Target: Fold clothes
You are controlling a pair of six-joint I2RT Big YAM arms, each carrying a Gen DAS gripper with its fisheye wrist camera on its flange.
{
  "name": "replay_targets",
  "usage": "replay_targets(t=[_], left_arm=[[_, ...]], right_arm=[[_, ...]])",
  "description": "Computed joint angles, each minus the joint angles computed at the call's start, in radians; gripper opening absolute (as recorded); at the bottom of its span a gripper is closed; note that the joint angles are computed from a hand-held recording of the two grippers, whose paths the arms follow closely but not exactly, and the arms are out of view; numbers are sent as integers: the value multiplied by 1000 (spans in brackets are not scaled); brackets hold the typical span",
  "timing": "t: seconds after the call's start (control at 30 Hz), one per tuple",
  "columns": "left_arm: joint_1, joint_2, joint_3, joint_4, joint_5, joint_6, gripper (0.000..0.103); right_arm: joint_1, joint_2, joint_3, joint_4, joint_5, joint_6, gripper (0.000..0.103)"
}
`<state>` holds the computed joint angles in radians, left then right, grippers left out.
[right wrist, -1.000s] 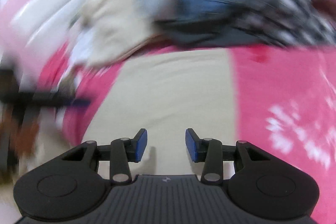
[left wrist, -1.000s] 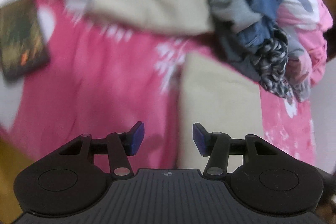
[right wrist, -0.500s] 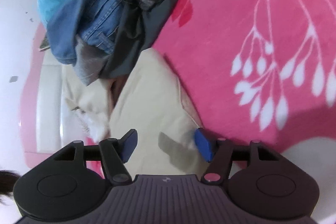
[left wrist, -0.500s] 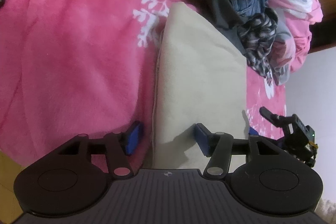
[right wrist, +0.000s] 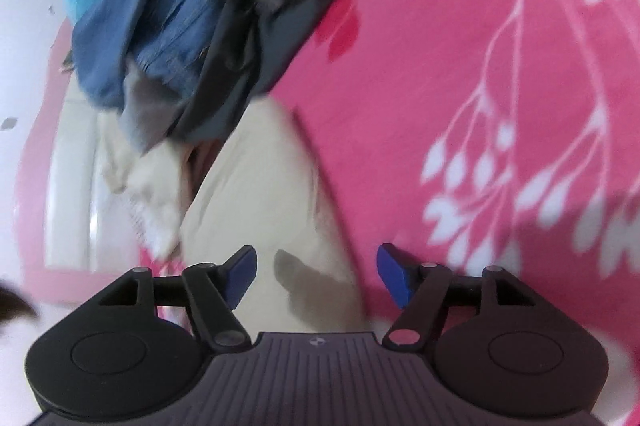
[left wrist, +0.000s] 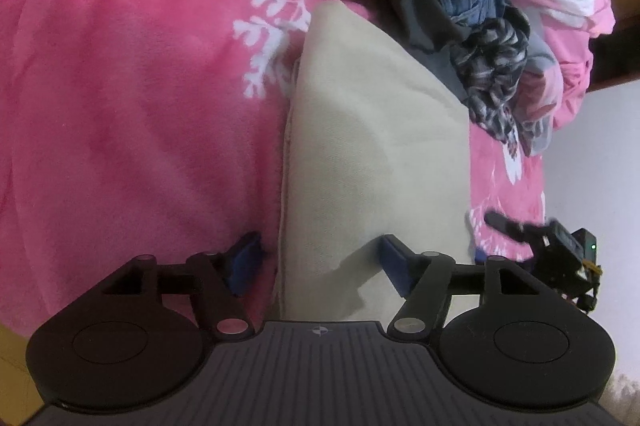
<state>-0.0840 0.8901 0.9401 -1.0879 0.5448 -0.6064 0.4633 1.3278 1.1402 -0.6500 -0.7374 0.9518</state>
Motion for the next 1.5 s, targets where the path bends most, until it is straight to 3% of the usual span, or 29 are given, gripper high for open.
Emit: replay_targets(t=[0.07,0.13,0.2,0.3,0.33,0.4,0.47,0.57,0.73,0.8,0.93,1.07,1.17,1.3,1.5], left_arm=[[-4,-1,1,-1,-4,5,66],[-5,1,3,-5,-6,7,67],[-7,2,6,-9,-8,8,67],[-21,9,17,-19,-24,11,67],[-28,12,22,-23,-31,12,68],[-51,20,36,-29,-46,10,68],[-80,29,52,-36,-75,-6,68],[-125,39,75,-44,-129,-54,70],[-186,47,104,-40,-163,-133,69],[-220,52,104,-2,-122,-174,69],[-372,101,117,106,-106,-226,69],[-526,197,150,202,-161,-238,71],[-557,226,169,188,-211,-226,75],[-514,204,163,143,-188,-215,68],[-457,143,168,30,-216,-128,68]], right_arm=[[13,3,3,-56,-83,-50,69],[42,-2,19,-114,-57,-132,69],[47,10,24,-99,-51,-106,69],[41,35,11,9,-82,-6,68],[43,46,19,14,-89,-14,66],[40,45,29,-17,-96,-61,60],[37,42,38,-51,-102,-109,37],[12,-3,-12,12,-145,-57,26],[-15,-80,-32,-60,-138,-118,26],[-46,-129,-43,-116,-122,-160,26],[-166,-219,-67,-258,-69,-220,26],[-294,-252,-91,-425,-21,-292,40],[-330,-252,-118,-421,-56,-272,44],[-283,-237,-68,-460,23,-297,46],[-215,-300,34,-483,318,-297,47]])
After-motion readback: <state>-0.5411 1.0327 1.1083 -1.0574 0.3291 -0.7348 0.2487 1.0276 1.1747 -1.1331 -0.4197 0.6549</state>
